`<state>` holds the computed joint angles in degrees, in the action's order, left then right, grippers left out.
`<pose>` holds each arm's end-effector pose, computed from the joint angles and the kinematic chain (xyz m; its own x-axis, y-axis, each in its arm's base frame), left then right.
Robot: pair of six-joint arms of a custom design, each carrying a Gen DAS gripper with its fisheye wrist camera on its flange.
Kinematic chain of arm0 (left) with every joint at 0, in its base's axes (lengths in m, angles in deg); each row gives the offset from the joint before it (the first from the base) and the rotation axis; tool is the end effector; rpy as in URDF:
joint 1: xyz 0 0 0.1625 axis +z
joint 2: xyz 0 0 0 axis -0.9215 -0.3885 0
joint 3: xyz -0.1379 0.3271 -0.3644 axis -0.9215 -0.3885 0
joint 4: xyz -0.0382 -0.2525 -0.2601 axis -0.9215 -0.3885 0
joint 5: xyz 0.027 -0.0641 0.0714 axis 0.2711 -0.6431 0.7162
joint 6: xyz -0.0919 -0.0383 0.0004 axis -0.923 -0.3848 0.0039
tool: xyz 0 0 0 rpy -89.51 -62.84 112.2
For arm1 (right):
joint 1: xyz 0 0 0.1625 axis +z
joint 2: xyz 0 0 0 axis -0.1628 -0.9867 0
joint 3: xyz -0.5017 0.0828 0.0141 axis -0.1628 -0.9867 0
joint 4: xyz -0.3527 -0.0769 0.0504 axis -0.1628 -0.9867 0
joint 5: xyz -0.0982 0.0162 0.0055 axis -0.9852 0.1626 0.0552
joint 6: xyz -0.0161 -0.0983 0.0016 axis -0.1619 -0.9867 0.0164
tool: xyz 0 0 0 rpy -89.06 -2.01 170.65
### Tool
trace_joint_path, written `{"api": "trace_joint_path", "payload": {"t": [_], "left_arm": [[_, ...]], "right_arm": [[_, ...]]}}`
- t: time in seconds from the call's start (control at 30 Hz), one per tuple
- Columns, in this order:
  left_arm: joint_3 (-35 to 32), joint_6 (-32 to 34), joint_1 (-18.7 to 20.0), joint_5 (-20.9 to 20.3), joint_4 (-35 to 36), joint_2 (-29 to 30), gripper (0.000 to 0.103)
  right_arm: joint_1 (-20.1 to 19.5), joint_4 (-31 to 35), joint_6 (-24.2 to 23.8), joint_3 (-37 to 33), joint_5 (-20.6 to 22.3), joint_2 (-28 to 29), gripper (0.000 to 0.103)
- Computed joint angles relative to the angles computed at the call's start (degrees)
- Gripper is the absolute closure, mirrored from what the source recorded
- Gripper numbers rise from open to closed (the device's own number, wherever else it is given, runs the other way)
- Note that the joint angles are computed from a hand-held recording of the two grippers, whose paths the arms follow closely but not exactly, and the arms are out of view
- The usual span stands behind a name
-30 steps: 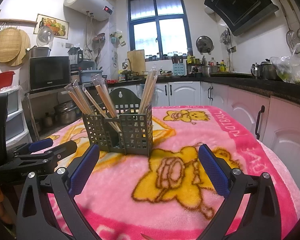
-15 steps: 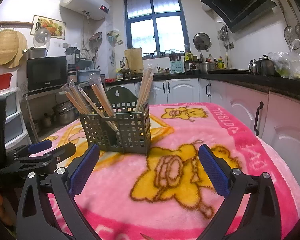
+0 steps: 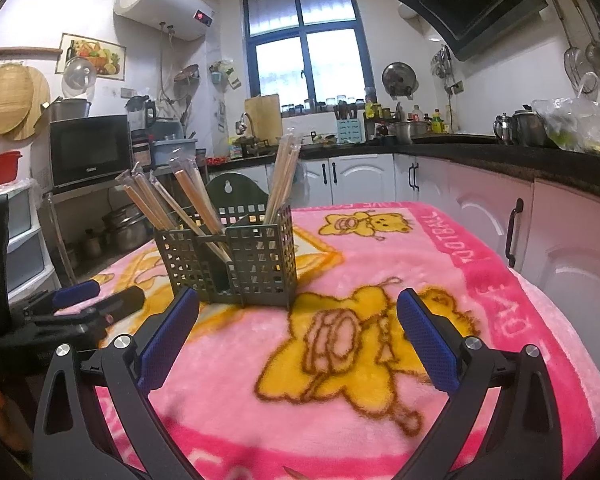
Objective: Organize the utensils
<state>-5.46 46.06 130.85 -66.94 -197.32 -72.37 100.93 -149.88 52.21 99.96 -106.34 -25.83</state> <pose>-0.1993 -0.7913 0.1386 -0.7160 0.3980 -0.5735 0.6972 0.4504 -0.5577 0.1260 -0.7020 0.1672 -0.7760 0.0732 0.6265 -0.5835 0.2940 -0.7570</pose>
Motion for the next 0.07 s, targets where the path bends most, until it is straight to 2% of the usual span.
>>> {"api": "trace_joint_path", "payload": {"t": [0.07], "left_arm": [[-4.72, -1.58, 0.05, 5.03, 6.11, 0.29, 0.011]], "right_arm": [[-0.08, 4.6, 2.01, -0.49, -1.78, -1.83, 0.007]]}}
